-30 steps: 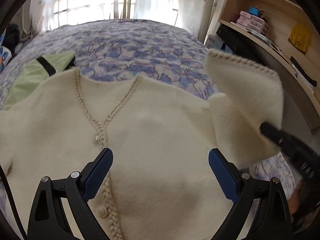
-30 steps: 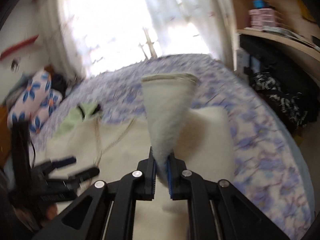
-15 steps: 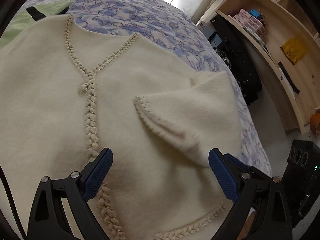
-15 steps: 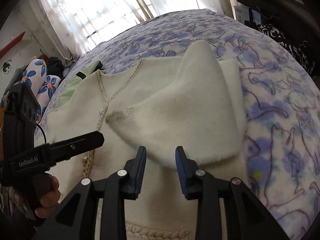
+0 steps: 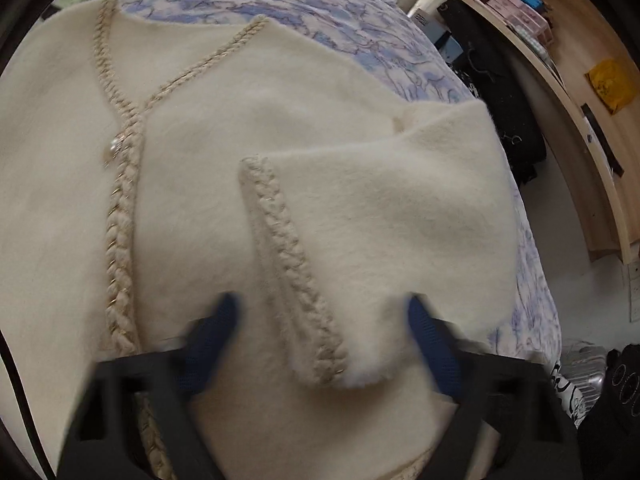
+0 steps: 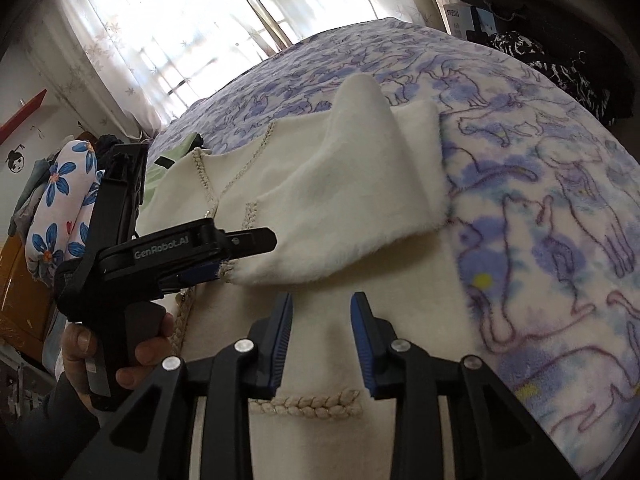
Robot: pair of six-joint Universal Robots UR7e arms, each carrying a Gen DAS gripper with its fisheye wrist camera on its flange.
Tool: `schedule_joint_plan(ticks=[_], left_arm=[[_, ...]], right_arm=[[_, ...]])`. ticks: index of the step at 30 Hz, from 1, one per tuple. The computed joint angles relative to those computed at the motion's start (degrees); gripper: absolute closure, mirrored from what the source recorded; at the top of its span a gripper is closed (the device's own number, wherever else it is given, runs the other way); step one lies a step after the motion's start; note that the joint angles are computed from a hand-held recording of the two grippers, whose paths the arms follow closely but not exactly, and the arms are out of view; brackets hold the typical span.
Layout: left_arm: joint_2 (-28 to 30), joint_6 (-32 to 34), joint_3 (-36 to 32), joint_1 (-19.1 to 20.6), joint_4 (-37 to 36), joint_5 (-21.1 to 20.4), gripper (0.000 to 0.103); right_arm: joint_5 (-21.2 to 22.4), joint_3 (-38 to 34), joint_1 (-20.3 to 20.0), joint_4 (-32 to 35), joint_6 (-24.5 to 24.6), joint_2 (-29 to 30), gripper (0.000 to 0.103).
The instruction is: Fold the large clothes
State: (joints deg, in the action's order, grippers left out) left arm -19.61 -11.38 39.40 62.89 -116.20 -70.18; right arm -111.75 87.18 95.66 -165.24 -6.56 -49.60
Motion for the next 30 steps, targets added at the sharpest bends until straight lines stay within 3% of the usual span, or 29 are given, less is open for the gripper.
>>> schedule_joint_plan(ticks=[1, 4, 9, 14, 17, 20, 21, 24, 28, 30], left_arm=[[1.5, 0.0, -3.0, -0.3, 3.4, 0.9, 0.088], [2.9, 0.8, -6.8, -1.4, 5.5, 4.6, 0.089], [-1.0, 8.8, -3.5, -3.9, -5.8, 9.5, 0.089], [-3.0, 18.0, -4.4, -5.7, -16.1, 15.5, 0.089], [-2.4, 20.5, -7.2, -5.2, -17.1, 19.5, 0.089], [-1.7, 17.0, -9.5, -2.9, -10.8, 20.7, 0.088], [-1.3, 14.8, -10.1, -1.9, -7.7, 21.7, 0.082], [-1.8, 7.6, -9.2, 1.3, 0.9, 20.9, 0.049], [-1.6, 0.2, -9.2, 4.1, 5.5, 20.7, 0.046], [-1.8, -1.0, -8.7, 5.2, 4.4, 19.0, 0.042]], right_arm=[[-0.1, 0.0, -0.1, 0.1, 0.1, 0.0, 0.073], [-0.8, 0.0, -0.1, 0.2, 0.6, -0.1, 0.073], [-3.3, -0.3, 0.4, -1.9, -1.2, -0.1, 0.073], [-7.2, -2.9, 0.7, -3.0, -4.3, 1.3, 0.057], [-8.9, -5.1, 0.8, -2.2, -5.6, 2.5, 0.057], [-10.9, -7.1, 0.9, -1.7, -7.1, 3.8, 0.056], [-11.6, -7.8, 0.9, -1.2, -7.5, 4.3, 0.056], [-13.4, -9.9, 0.6, 0.8, -7.5, 5.5, 0.056], [-13.6, -12.8, -0.3, 5.0, -4.9, 6.5, 0.056], [-13.2, -14.7, -0.9, 7.3, -3.5, 7.1, 0.056]])
